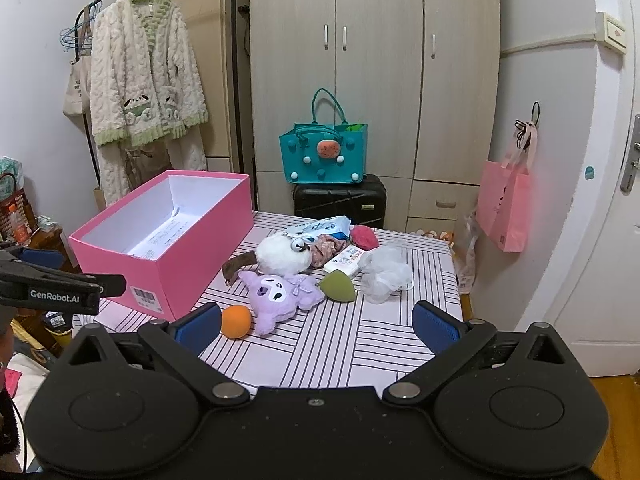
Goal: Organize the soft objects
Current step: 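Move both tools toward the toys on the striped table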
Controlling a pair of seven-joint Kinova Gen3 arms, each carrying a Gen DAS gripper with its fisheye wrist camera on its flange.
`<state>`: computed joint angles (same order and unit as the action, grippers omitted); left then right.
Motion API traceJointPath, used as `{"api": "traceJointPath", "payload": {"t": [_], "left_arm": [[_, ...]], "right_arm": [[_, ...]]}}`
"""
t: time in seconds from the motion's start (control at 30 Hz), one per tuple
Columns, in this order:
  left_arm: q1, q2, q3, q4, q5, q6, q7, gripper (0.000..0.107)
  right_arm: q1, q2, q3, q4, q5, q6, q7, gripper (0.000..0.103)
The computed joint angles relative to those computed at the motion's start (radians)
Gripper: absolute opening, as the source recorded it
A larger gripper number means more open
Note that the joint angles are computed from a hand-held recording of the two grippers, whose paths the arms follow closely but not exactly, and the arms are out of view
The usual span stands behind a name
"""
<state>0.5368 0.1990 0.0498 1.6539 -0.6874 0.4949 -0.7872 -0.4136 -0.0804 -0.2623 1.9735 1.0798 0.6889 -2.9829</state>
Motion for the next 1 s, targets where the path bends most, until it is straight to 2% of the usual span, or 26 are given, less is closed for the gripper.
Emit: {"api": "traceJointPath", "payload": {"t": [0.13,0.27,0.4,0.57,0.8,1.0], "left_arm": [[-0.013,0.004,0.012,-0.005,0.031,0.004,-0.039,0.103],[0.013,0.007,-0.005,0.003,-0.012,0.008,-0.007,0.103],[-0.025,0.005,0.023,0.004,0.061,-0.005,-0.092,0.103],[-0.019,0.009,0.018,0.003,0.085,-0.001,-0.117,0.103],[-0.011,0.007,0.01,0.006,0.089,0.001,-0.122,0.103],[0.009,0.006,-0.001,0.014,0.05,-0.005,-0.082,0.103]], "right_arm": [[-0.002,0.006,0.001,-0.002,-0.005,0.005,0.003,0.103],[-0.004,0.01,0.004,-0.006,-0.013,0.004,0.009,0.103],[-0.01,0.012,0.0,0.007,0.02,0.003,-0.015,0.103],[-0.019,0.015,0.0,0.018,0.036,-0.012,-0.015,0.103],[-0.028,0.015,0.002,0.019,0.033,-0.002,-0.015,0.103],[-0.029,0.009,-0.002,0.022,0.038,0.018,-0.026,0.103]]}}
